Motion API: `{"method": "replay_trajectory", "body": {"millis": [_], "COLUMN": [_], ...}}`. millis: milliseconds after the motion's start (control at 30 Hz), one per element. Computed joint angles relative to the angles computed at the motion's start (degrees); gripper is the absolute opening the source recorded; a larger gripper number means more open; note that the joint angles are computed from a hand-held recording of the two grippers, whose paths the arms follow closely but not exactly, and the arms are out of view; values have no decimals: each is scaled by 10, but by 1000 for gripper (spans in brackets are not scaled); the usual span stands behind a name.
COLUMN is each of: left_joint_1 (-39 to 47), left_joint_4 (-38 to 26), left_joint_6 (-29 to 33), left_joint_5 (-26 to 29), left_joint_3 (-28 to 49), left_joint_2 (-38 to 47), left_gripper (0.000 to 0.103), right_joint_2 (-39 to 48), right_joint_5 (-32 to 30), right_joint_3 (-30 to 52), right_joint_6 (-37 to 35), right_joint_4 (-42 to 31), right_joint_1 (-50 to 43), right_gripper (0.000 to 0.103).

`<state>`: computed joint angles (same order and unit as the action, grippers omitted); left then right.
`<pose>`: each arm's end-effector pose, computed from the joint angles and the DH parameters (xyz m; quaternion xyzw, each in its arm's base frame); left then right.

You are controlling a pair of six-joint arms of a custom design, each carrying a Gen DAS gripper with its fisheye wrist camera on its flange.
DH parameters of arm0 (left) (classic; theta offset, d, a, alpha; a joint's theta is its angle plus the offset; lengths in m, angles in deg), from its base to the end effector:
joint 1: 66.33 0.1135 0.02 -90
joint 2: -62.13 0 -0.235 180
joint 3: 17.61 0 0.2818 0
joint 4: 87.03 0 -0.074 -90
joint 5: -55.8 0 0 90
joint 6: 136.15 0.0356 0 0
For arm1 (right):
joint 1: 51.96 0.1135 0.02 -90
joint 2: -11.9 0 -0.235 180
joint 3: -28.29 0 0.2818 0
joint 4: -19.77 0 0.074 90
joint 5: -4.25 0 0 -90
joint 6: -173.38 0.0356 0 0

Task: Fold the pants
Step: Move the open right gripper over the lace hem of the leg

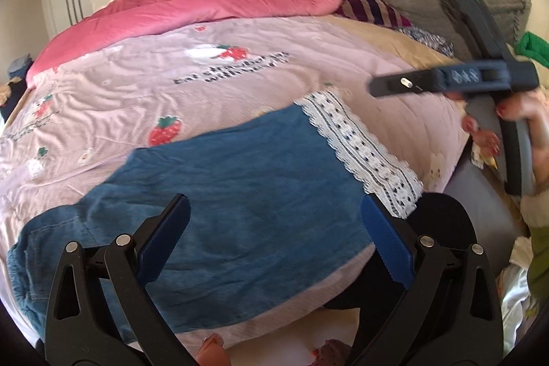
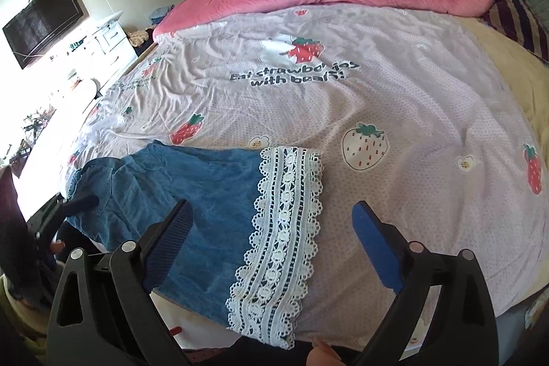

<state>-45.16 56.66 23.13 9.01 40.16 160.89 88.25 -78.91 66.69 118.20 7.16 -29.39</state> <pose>0.2797 0.0822 0.0634 0.4138 0.8272 -0.1847 0.3322 0.2382 0.0944 0.0841 0.1203 0.9322 0.1125 0.3224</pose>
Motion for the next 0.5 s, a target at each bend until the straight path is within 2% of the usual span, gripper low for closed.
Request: {"method": "replay_trajectory", "body": {"millis": [100, 233, 367, 500], "left_joint_1": [-11, -34, -54, -84], "left_joint_4": [4, 13, 49, 102], "left_joint_6": [17, 72, 105, 98], "left_joint_5": [-7, -23, -29, -39], "left_joint_3": [-23, -75, -127, -164], "left_joint_2": [-3, -12, -26, -30], "left_gripper": [93, 93, 93, 93], "right_joint_2": [41, 139, 206, 239], "right_joint_5": [-28, -99, -118, -130], "right_joint_3": [15, 57, 90, 104], "right_joint_6": [-14, -31, -35, -39], "right_joint_4": [22, 53, 66, 86], "right_joint_1": [-22, -66, -81, -91], "right_gripper": [93, 93, 93, 93]}}
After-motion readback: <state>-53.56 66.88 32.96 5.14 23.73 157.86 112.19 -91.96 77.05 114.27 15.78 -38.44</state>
